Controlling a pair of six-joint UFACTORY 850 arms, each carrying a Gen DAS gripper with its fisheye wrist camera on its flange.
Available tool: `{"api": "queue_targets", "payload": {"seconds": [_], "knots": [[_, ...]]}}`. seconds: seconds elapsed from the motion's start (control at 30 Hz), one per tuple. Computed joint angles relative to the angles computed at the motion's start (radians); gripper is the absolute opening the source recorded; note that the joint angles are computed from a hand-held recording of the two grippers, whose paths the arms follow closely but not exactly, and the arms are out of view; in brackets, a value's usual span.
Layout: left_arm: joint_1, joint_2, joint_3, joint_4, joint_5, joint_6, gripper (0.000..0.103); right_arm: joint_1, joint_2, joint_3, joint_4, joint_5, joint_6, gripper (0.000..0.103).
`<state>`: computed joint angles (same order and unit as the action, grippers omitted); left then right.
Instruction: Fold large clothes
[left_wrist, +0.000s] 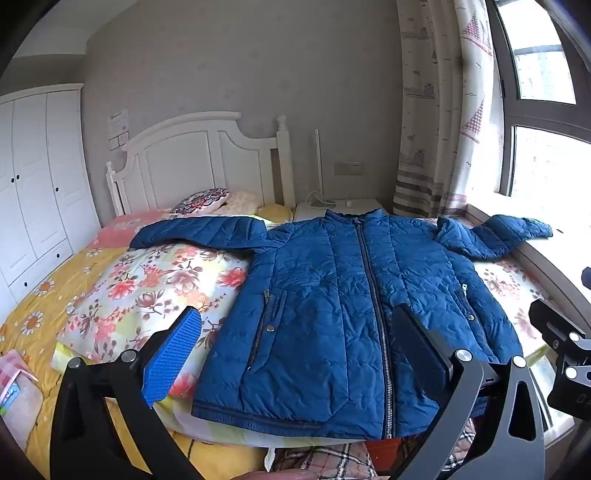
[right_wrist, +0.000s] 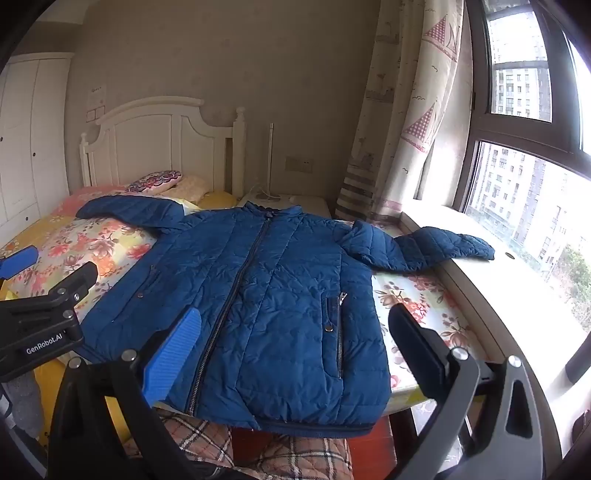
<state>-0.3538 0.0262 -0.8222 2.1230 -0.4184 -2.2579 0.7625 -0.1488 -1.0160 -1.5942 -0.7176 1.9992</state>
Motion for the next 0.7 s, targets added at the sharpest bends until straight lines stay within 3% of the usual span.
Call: {"api": "queue_targets", "payload": {"seconds": [0.7], "knots": [[0.006,0.003,-0.001,-0.012,0.012,0.019,0.099,0.004,0.003,-0.003,0.024,0.005,-0.027,0.101]]}}
